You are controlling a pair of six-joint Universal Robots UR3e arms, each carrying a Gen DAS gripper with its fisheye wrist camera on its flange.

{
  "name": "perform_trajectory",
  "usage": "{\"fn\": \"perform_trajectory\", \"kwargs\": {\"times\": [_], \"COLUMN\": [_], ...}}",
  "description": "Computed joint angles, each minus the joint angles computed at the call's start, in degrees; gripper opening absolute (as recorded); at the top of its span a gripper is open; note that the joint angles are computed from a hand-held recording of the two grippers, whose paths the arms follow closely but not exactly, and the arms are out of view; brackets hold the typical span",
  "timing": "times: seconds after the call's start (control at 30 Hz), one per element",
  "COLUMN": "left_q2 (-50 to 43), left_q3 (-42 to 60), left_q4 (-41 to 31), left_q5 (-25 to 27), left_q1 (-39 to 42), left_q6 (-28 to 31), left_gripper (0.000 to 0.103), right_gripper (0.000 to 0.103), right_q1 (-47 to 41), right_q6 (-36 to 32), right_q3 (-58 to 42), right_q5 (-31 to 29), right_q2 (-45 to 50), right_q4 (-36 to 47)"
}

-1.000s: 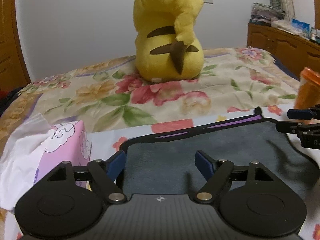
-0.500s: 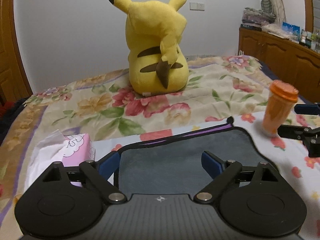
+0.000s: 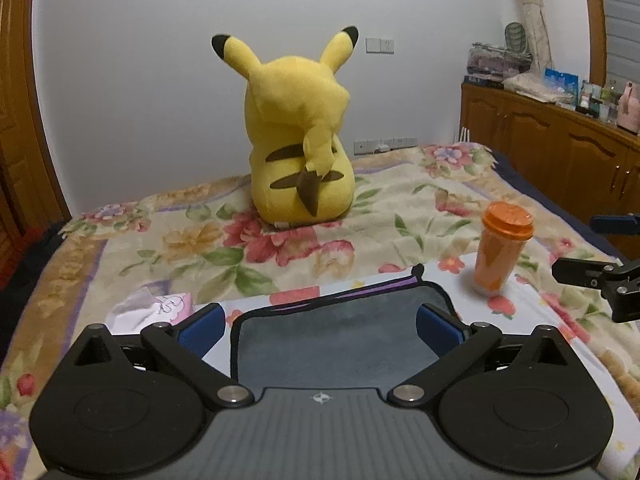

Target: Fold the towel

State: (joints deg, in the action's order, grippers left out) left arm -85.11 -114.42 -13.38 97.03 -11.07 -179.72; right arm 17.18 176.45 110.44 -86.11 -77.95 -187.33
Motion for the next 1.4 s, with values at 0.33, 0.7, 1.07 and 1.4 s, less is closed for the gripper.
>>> {"fn": "perform_trajectory", "kwargs": {"times": [0.33, 0.7, 1.07, 1.4], "left_q2": [10.4, 17.52, 21.23, 20.83], "left_q3": [1.89, 6.86, 11.35, 10.79], "left_q4": [-12.17, -25.36, -36.96, -42.95], "left_q5": [7.94, 16.81, 26.92, 37.07], "left_q1": [-6.23, -16.12, -28.39, -41.56], "left_q6": [-1.85, -7.6, -15.55, -28.75], "left_gripper": [0.103, 0.103, 0.103, 0.103], "right_gripper": [0.103, 0.103, 0.103, 0.103], "right_q1": [1.95, 3.44, 6.09, 11.96], "right_q6": [0.55, 2.4, 3.13, 5.39], "right_q3": [4.66, 8.21, 11.32, 14.91], "right_q5": [-1.65, -2.04, -5.69, -11.27], "right_q2": [-10.62, -23.5, -35.05, -38.59], "right_q4": [3.82, 10.79, 17.78, 17.36]}}
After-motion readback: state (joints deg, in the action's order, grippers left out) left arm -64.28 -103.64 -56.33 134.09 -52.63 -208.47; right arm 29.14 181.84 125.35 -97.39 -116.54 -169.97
